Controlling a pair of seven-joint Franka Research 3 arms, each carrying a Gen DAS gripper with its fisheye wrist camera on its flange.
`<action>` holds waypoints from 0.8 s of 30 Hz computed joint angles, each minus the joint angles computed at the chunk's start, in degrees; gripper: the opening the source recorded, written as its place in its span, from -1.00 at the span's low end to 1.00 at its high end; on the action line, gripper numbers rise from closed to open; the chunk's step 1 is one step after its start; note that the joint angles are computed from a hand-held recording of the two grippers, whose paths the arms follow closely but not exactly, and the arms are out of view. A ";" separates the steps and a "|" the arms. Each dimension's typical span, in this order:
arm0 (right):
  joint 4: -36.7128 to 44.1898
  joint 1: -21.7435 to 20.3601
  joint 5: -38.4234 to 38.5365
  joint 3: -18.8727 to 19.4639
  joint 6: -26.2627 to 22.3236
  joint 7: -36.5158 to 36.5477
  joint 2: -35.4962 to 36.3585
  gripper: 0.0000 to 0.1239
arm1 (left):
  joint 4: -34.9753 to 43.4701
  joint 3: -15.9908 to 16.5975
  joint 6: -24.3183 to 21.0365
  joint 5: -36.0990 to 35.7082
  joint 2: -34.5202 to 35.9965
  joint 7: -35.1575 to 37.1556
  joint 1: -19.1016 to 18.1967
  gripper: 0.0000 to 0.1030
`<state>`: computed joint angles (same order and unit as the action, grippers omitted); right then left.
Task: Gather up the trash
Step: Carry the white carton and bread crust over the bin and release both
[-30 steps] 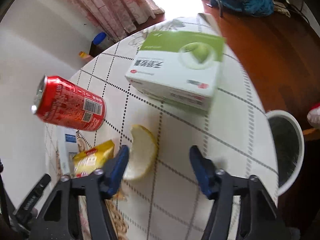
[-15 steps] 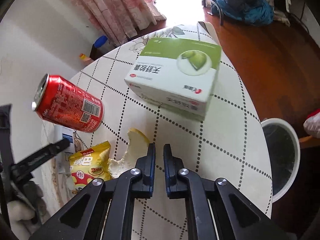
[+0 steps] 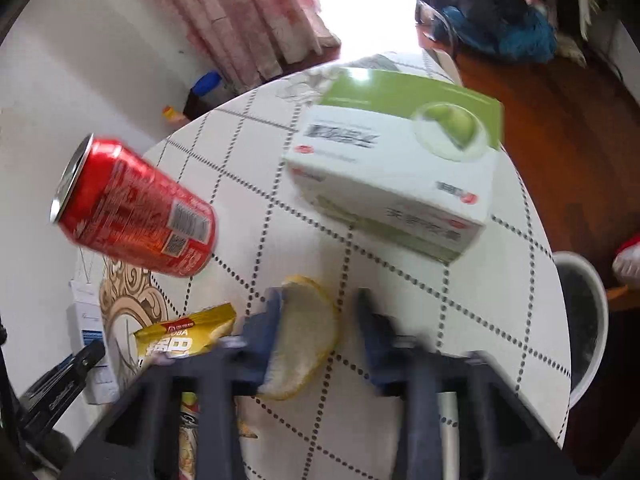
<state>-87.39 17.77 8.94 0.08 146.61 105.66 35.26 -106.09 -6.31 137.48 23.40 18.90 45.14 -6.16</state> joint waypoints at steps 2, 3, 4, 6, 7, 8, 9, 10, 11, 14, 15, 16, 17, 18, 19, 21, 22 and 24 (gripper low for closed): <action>-1.23 1.00 -1.41 -0.75 1.49 0.25 -0.89 -0.87 | -1.28 0.22 0.18 0.56 -1.06 -1.17 -0.22 -0.40; -1.87 1.50 -2.16 -1.26 1.94 0.76 -1.45 -0.88 | -2.08 0.31 0.46 1.09 -1.80 -1.82 -0.36 -0.40; -2.98 1.79 -2.68 -1.54 2.66 1.08 -2.41 -0.89 | -2.33 0.34 0.65 1.65 -2.03 -2.37 -0.51 -0.40; -4.98 2.01 -3.40 -1.76 3.73 1.37 -4.17 -0.89 | -3.65 0.37 0.72 3.50 -3.56 -3.73 -1.11 -0.40; -6.06 2.14 -3.94 -1.96 4.28 1.48 -5.17 -0.89 | -4.60 0.27 0.92 4.35 -4.61 -4.32 -1.35 -0.40; -7.08 2.03 -4.16 -1.91 4.80 1.38 -6.15 -0.89 | -4.85 0.13 1.09 4.88 -4.89 -4.68 -1.44 -0.40; -8.11 2.12 -4.59 -1.98 5.07 1.41 -7.17 -0.89 | -4.96 -0.04 1.13 5.53 -5.28 -5.01 -1.66 -0.40; -8.99 2.03 -4.87 -1.91 5.19 1.22 -8.18 -0.89 | -5.82 -0.27 1.21 6.09 -6.32 -5.34 -1.87 -0.40; -10.38 1.67 -4.76 -1.62 5.81 0.72 -9.45 -0.89 | -6.34 -0.56 1.26 6.52 -7.15 -5.57 -2.08 -0.40; -16.66 0.79 -4.47 -0.86 7.92 -0.83 -14.87 -0.89 | -8.63 -1.44 2.19 6.46 -9.94 -5.46 -2.15 -0.40; -18.64 0.33 -3.92 -0.51 8.58 -1.40 -16.64 -0.89 | -9.68 -1.87 2.58 6.28 -11.30 -5.67 -2.35 -0.40; -20.17 -0.24 -3.18 -0.06 9.03 -2.20 -18.07 -0.89 | -10.05 -2.22 2.78 6.15 -12.14 -5.56 -2.49 -0.40; -22.15 -1.02 -1.93 0.49 9.74 -3.32 -20.08 -0.89 | -10.52 -2.58 3.11 5.84 -13.06 -5.36 -2.61 -0.40; -23.36 -1.43 -1.25 0.71 10.20 -3.86 -21.27 -0.89 | -10.87 -3.01 3.57 5.36 -14.06 -5.06 -2.81 -0.40; -25.02 -2.21 0.12 1.12 10.59 -5.10 -23.16 -0.89 | -10.92 -3.31 3.72 5.37 -14.56 -5.09 -3.03 -0.40; -27.79 -3.43 2.30 1.45 11.39 -7.12 -26.31 -0.89 | -10.60 -4.13 4.30 4.87 -15.79 -4.62 -3.70 -0.40; -28.64 -3.89 3.08 1.49 11.52 -7.93 -27.33 -0.89 | -10.25 -4.58 4.56 4.59 -16.26 -4.33 -4.13 -0.41; -31.34 -5.16 5.14 1.28 11.96 -9.95 -30.64 -0.89 | -8.65 -5.33 5.01 4.16 -16.05 -3.31 -4.96 -0.40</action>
